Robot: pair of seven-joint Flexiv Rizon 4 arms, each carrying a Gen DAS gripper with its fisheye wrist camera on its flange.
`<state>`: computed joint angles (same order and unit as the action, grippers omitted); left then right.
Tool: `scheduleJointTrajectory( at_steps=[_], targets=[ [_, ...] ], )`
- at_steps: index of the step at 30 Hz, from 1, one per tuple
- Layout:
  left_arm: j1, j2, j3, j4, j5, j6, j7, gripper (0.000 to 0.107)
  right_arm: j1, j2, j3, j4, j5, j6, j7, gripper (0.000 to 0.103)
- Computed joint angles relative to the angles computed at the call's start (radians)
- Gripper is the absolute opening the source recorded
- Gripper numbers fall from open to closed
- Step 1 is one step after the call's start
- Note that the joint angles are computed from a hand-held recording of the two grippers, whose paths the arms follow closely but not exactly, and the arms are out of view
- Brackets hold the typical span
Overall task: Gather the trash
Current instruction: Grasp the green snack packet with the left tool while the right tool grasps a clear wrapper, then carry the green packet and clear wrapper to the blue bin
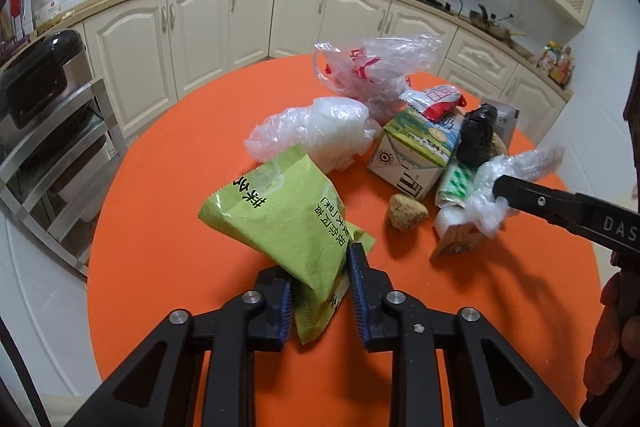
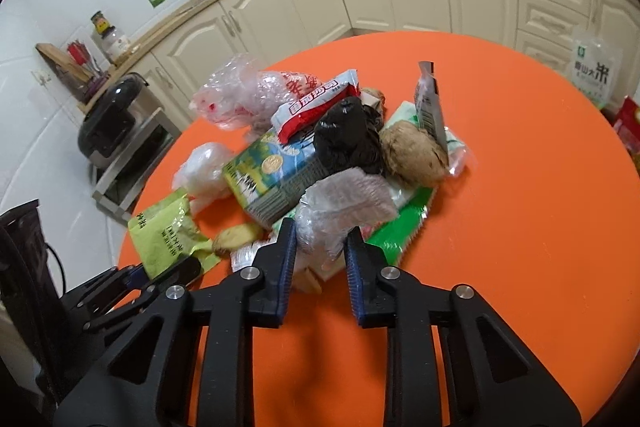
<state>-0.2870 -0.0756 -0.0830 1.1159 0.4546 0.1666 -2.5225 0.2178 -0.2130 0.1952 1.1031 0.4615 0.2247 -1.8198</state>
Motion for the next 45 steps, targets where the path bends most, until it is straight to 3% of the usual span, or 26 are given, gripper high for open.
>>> scheduleJointTrajectory(
  at_steps=[6, 12, 23, 34, 45],
  targets=[
    [-0.030, 0.135, -0.035, 0.138, 0.021, -0.013, -0.070, 0.014, -0.024, 0.028, -0.008, 0.022, 0.026, -0.018, -0.021, 0.019],
    [0.001, 0.208, -0.100, 0.215, 0.034, 0.004, -0.105, 0.011, -0.034, 0.051, -0.016, 0.040, 0.048, -0.022, -0.031, 0.017],
    [0.036, 0.237, -0.163, 0.238, 0.053, 0.032, -0.121, 0.007, -0.050, 0.078, -0.032, 0.052, 0.079, -0.021, -0.044, 0.016],
    [0.001, 0.189, -0.258, 0.092, 0.198, -0.074, -0.099, 0.007, -0.083, 0.105, -0.056, 0.040, 0.126, -0.023, -0.064, 0.016],
    [-0.178, -0.013, -0.319, -0.222, 0.436, -0.170, 0.008, 0.007, -0.144, 0.148, -0.103, -0.005, 0.205, -0.009, -0.100, 0.016]
  ],
)
